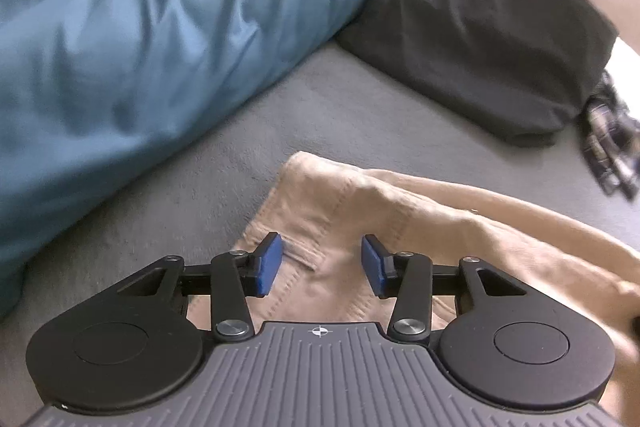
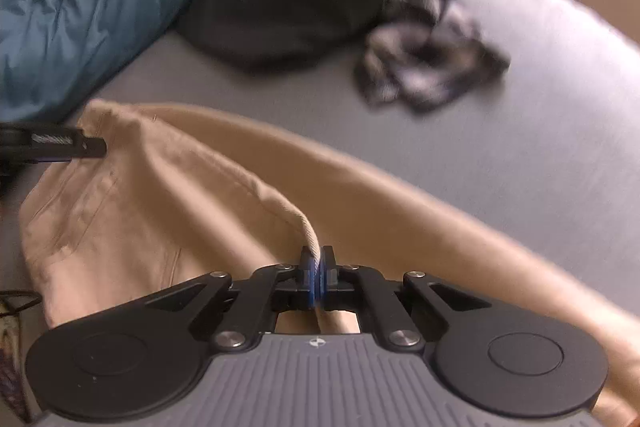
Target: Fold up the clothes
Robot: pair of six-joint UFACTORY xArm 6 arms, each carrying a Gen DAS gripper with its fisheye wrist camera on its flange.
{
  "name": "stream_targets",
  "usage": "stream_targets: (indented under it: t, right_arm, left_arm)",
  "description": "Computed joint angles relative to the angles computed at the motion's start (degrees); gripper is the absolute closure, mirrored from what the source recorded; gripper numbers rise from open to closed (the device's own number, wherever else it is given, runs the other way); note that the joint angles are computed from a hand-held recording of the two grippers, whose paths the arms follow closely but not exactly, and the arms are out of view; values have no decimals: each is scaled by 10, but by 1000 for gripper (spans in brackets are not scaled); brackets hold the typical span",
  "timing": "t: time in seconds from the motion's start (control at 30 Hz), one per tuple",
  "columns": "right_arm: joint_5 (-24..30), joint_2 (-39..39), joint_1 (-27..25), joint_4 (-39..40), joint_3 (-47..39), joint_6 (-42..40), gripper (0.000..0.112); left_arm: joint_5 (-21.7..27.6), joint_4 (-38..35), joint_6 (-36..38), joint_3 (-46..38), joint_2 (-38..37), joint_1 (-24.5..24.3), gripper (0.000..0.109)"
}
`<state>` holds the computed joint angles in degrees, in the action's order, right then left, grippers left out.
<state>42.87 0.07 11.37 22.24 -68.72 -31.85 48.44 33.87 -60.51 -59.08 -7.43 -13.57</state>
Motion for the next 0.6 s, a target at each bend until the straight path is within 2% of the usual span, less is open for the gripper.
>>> stream_targets:
  t: [0.27, 0.4, 0.6]
  right_arm:
    - [-33, 11, 15, -14, -52, -16, 111]
    - [-36, 33, 23, -43, -73, 11, 111]
    - [-32, 33, 22, -62, -55, 44, 111]
  left_arm:
    - [-27, 24, -29, 12, -3, 16, 66]
    - [-39, 32, -46, 11, 2, 24, 66]
    - [-54, 40, -39, 22, -2, 25, 66]
